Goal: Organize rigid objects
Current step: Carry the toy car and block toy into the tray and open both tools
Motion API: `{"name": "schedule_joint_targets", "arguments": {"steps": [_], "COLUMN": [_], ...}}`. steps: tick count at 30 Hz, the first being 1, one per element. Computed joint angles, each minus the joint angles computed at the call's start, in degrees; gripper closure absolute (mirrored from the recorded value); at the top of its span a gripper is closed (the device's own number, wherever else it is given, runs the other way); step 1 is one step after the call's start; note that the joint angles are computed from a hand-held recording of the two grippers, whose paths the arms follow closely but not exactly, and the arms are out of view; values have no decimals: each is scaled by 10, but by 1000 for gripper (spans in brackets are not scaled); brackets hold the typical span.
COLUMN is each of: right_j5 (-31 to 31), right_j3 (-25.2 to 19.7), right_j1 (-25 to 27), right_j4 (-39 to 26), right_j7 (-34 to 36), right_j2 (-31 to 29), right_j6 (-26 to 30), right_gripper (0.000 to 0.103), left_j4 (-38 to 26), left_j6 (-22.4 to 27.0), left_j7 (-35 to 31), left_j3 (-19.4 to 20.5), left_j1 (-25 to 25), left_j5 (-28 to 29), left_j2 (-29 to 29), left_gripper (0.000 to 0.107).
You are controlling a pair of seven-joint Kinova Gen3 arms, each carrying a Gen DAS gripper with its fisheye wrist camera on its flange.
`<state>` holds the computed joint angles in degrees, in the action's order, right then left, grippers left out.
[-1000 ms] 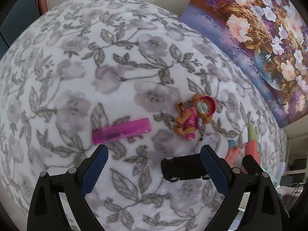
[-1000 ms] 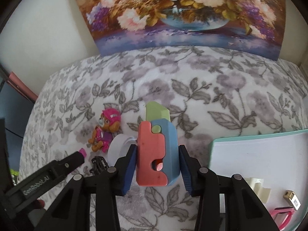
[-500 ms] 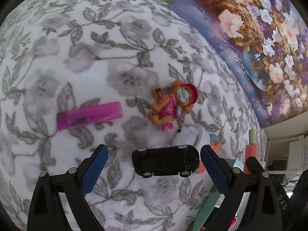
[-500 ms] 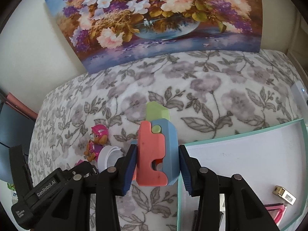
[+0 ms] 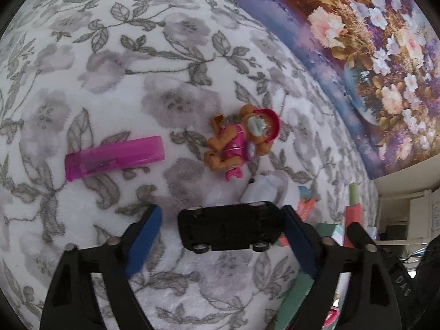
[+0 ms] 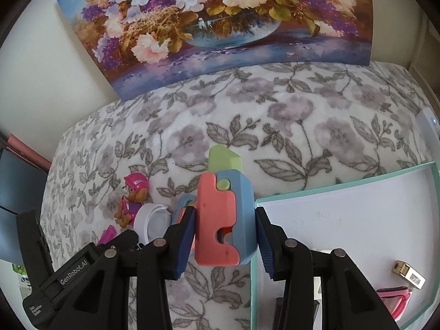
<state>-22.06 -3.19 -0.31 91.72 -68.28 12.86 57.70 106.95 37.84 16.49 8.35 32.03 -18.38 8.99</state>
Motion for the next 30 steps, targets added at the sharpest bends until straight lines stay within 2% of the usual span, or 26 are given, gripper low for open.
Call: {"name": "schedule_joint_targets", "arguments": {"steps": [1, 8, 16, 22, 25, 30], "right_j5": [0, -6, -27, -33, -28, -39], "right_j3": [1, 5, 17, 33, 42, 55], "right_j1": [1, 9, 39, 67, 82, 118], "right_j4": [-1, -5, -19, -40, -50, -68], "right_j7": [0, -2, 10, 19, 18, 32], "right_j2": [0, -2, -12, -17, -19, -12], "right_j6": [1, 12, 36, 52, 53, 67], "right_gripper": [58, 58, 58, 58, 58, 58], "left_j4": [3, -17, -91, -188, -256, -335], "left_j6": [-8, 25, 148, 247, 297, 335], "left_j7": [3, 11, 36, 17, -16, -59], "left_j3": [-1, 1, 23, 36, 34, 16], "left_j1": [1, 9, 38, 74, 103, 146], "left_j5": [-2, -17, -92, -139, -157, -164], "left_j2": [-2, -4, -13, 19, 53, 99], "left_gripper": [31, 31, 31, 31, 31, 31]}}
